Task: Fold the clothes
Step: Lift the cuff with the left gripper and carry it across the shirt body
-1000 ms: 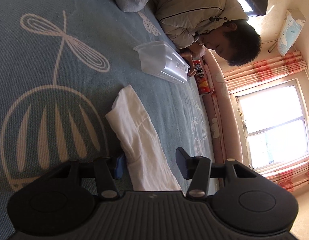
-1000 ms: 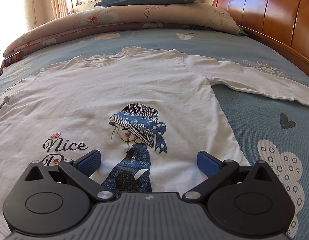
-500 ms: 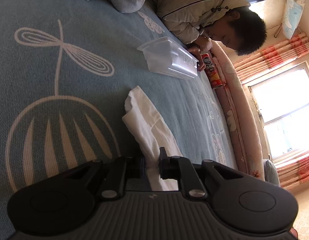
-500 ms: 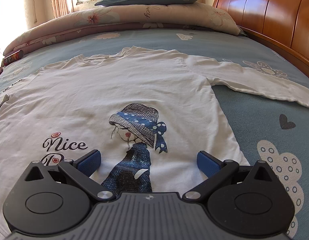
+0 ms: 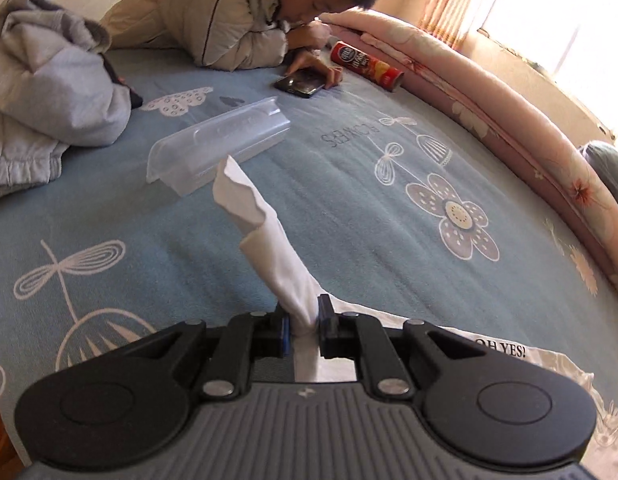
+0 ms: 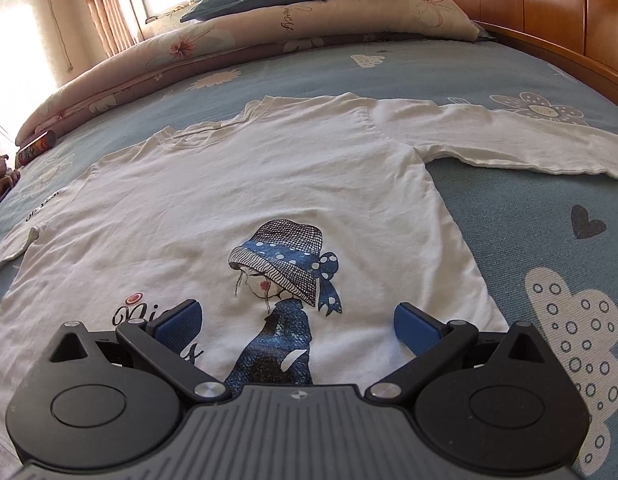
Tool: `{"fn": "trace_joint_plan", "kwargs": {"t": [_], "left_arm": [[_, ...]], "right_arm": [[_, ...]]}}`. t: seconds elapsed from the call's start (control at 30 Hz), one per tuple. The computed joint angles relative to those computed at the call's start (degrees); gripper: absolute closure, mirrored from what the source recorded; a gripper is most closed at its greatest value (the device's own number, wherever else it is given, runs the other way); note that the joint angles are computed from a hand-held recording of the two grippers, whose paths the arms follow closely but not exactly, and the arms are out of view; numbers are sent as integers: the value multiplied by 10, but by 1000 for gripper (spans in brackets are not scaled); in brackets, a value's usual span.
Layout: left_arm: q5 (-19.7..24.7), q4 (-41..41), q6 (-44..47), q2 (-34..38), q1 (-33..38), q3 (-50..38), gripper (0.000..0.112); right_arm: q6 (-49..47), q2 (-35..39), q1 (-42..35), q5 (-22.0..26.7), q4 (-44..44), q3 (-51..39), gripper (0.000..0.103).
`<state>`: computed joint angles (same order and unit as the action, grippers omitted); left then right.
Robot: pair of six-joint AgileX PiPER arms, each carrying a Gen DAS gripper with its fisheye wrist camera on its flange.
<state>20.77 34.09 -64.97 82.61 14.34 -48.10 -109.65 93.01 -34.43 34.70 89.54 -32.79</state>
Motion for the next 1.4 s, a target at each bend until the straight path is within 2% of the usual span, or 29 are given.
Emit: {"fn": "trace_joint_plan", "kwargs": {"t": [0.13,0.37,0.57,0.93,1.4], "left_arm": [[91,9,7,3,-87,-84,102],[182,30,3,55,-204,-221,102],[231,29,9,125,-271,-334,102],[295,24,43,254,-387,-544,102],[366,-10,115,412,-468,-799,102]], "right_arm": [[63,9,-26,38,-52,-19,0],[98,17,-47,73,-95,-34,0],[106,24,-68,101,-124,-44,0],[108,26,-101,158,-168,-55,0],[108,31,-149,224,-186,-72,0]]}}
